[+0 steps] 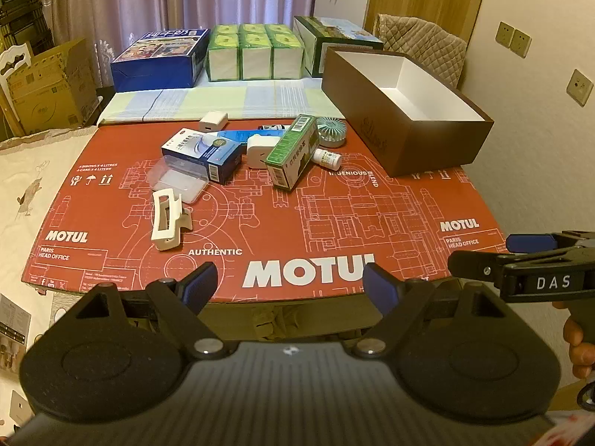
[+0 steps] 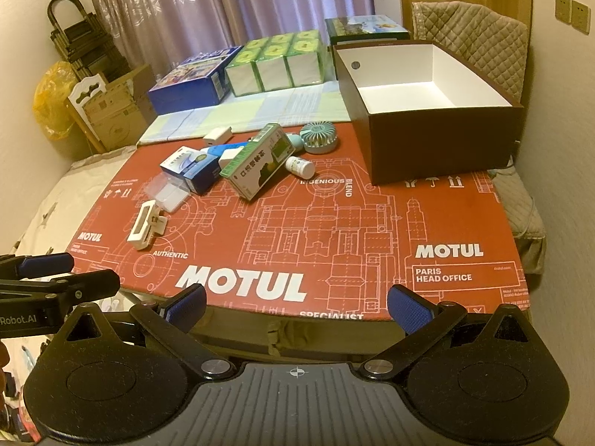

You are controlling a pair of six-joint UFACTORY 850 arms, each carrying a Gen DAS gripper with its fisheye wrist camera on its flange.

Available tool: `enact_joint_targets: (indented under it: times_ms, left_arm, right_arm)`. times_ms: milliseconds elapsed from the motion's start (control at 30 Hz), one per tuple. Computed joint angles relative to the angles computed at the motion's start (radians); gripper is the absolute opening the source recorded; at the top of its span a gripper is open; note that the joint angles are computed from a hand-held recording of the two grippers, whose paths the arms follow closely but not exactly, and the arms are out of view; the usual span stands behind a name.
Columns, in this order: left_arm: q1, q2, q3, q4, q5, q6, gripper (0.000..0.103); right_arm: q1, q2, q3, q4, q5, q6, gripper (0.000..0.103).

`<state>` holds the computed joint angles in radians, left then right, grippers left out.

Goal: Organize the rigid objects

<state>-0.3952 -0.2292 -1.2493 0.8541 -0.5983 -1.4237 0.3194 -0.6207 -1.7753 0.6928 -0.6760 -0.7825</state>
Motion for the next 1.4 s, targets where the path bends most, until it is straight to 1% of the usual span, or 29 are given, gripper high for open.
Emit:
enact_joint_targets:
  times_ms: [600, 800, 1167, 1400]
  left_arm:
    - [-0.006, -0.021, -0.027, -0.015, -0.019, 0.006, 0.083]
    - [-0.007, -0.022, -0.029, -0.018, -0.022, 0.007, 0.083]
    - [-0.037, -0.058, -0.080, -0.017, -0.083, -0.024, 0.083]
    - [-0.053, -0.084, -0.115, -0.032, -0.117, -0.037, 0.083]
  right_arm:
    - [-0.012, -0.013, -0.023, 0.006, -0.028, -0.015, 0.101]
    - [-0.022, -0.025, -0.041, 0.015, -0.050, -0.032, 0.101]
    - [-0.041, -0.047, -0.075, 0.033, -0.094, -0.074, 0.101]
    - [-0.059, -0.071, -0.112, 0.037, -0.135, -0.098, 0.101]
